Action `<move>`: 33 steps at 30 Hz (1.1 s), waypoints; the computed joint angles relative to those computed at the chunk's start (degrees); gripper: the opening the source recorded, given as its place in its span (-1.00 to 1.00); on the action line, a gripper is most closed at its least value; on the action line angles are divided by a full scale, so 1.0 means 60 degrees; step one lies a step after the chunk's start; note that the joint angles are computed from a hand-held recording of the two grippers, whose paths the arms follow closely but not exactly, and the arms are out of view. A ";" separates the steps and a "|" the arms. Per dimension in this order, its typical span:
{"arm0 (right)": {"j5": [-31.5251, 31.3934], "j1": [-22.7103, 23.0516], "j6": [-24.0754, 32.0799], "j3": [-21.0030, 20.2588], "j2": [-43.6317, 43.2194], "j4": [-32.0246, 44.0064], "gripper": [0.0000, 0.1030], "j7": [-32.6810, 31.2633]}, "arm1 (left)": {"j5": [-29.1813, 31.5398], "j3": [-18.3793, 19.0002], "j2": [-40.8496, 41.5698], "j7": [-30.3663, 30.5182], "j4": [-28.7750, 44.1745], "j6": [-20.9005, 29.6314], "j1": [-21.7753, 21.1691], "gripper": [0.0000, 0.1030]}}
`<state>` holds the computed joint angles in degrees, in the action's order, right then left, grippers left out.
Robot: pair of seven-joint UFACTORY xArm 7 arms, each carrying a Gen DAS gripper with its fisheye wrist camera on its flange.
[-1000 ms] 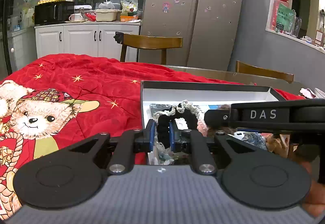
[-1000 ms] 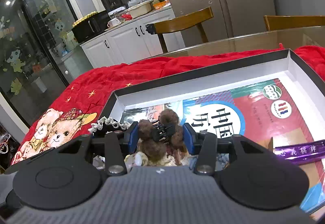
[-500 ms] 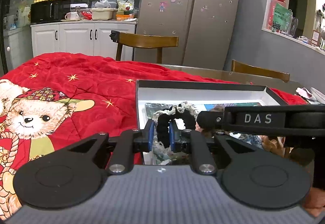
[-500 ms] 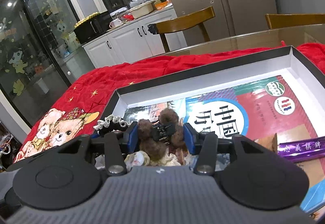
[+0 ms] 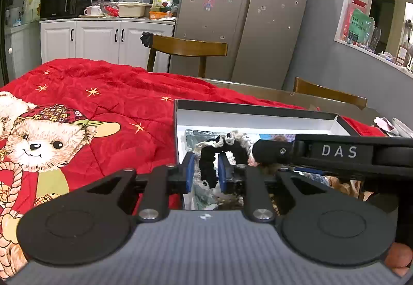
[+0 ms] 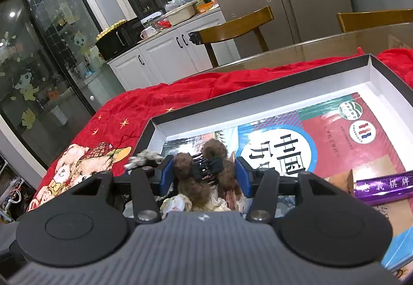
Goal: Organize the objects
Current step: 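Open left tool releasing black scrunchie into box while right tool releases pom-pom clip, then raise both open tools away from the box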
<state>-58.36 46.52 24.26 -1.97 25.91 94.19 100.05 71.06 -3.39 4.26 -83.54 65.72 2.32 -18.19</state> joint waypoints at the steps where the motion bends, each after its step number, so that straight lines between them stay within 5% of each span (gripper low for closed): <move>1: 0.0038 -0.0024 -0.0017 0.0016 -0.0008 -0.0001 0.09 -0.0033 | 0.0174 0.0019 -0.0009 -0.0137 0.0019 0.0014 -0.0021 -0.52; 7: -0.0028 -0.0073 -0.0425 -0.0086 -0.0122 -0.0173 0.37 0.0320 | 0.0527 -0.0077 -0.0084 -0.0391 0.0038 0.0078 0.0026 -0.30; 11: -0.0303 -0.0018 -0.0588 -0.0189 -0.0229 -0.0249 0.48 0.0739 | -0.1170 -0.0206 -0.0172 0.1146 -0.0247 -0.0356 0.0171 0.05; 14: -0.0595 0.0006 -0.0602 -0.0197 -0.0323 -0.0272 0.54 0.1075 | -0.0953 -0.0103 -0.0303 0.0880 -0.0290 -0.0408 0.0063 0.21; 22: -0.2050 0.0087 -0.0074 -0.0044 -0.0748 -0.0336 0.70 0.2174 | -0.0466 -0.0370 -0.0726 0.0440 -0.0356 -0.0630 0.0388 0.31; 29: -0.3453 -0.0032 0.0903 0.0564 -0.1262 -0.0381 1.00 0.2230 | -0.0599 -0.0926 -0.1260 0.0637 -0.0538 -0.1029 0.1014 0.35; 33: -0.4185 -0.0078 0.1670 0.0983 -0.1642 -0.0436 1.00 0.1799 | -0.0600 -0.1322 -0.1582 0.0728 -0.0612 -0.1280 0.1473 0.37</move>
<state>-83.47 46.05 34.28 3.93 16.06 91.58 110.84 67.46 -11.32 -5.23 -79.17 62.04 -5.35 -9.35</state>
